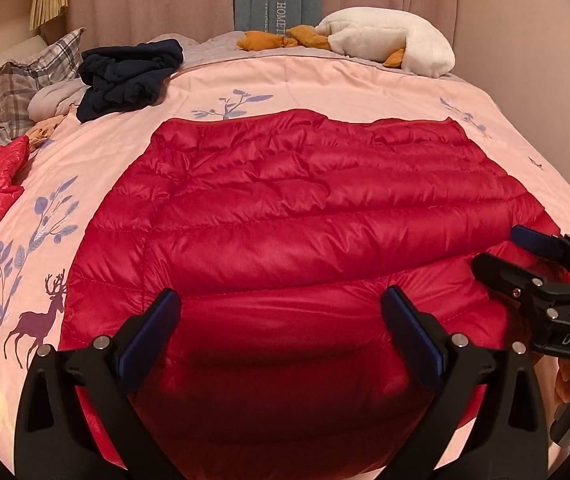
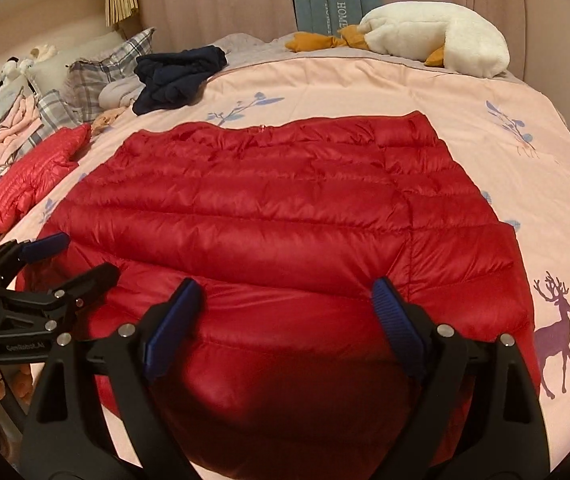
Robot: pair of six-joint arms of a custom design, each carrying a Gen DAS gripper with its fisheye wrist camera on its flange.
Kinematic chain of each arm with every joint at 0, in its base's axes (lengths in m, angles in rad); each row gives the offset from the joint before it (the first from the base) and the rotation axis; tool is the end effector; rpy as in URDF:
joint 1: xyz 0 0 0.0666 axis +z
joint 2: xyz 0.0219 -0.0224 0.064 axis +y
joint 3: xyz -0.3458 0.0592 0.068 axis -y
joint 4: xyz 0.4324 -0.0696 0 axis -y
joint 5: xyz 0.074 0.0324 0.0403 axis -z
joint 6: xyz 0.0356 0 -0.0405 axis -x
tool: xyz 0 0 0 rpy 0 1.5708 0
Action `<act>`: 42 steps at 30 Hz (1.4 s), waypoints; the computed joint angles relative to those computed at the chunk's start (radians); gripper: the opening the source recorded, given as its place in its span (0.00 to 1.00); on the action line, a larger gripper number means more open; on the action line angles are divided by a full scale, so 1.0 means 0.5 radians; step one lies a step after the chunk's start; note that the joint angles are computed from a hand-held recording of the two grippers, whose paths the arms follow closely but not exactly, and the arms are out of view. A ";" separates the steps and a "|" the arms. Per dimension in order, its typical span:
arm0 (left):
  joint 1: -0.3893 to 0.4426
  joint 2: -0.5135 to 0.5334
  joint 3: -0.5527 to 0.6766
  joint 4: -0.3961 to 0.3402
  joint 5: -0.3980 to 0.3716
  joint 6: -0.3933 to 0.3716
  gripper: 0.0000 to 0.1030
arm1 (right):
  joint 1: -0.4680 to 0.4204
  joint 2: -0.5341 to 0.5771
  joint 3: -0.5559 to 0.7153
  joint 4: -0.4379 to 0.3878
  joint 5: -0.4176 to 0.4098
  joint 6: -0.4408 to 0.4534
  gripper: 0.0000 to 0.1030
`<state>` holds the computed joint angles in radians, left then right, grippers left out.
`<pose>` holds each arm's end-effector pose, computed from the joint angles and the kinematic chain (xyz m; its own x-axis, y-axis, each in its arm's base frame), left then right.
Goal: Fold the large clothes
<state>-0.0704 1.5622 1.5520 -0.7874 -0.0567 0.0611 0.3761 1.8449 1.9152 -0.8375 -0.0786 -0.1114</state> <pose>0.5943 -0.0403 0.3940 -0.7145 -0.0107 -0.6996 -0.0129 0.9999 -0.0022 0.6418 0.2560 0.3993 -0.6882 -0.1526 -0.7093 -0.3444 0.9292 0.1342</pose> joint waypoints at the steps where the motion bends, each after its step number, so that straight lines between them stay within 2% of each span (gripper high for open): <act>1: -0.002 -0.003 -0.003 0.001 -0.004 0.003 0.99 | -0.001 0.000 0.000 -0.001 -0.008 -0.006 0.87; 6: 0.013 -0.055 -0.027 -0.018 0.012 0.041 0.99 | -0.021 -0.059 -0.044 0.013 -0.050 -0.073 0.87; 13: 0.070 -0.153 -0.086 -0.031 -0.040 0.048 0.99 | -0.071 -0.215 -0.204 0.080 0.029 -0.110 0.87; 16: 0.100 -0.154 -0.103 -0.048 -0.034 0.057 0.99 | -0.098 -0.208 -0.218 0.044 0.055 -0.117 0.87; 26: 0.125 -0.149 -0.146 -0.027 0.020 0.066 0.99 | -0.140 -0.183 -0.265 0.058 -0.049 -0.142 0.88; 35: 0.196 -0.265 -0.236 -0.049 -0.022 0.103 0.99 | -0.205 -0.363 -0.444 0.177 -0.052 -0.265 0.88; 39: 0.254 -0.280 -0.246 -0.076 0.010 0.149 0.99 | -0.258 -0.361 -0.439 0.143 -0.035 -0.357 0.88; 42: 0.295 -0.283 -0.253 -0.098 0.061 0.195 0.99 | -0.311 -0.351 -0.451 0.120 -0.107 -0.477 0.88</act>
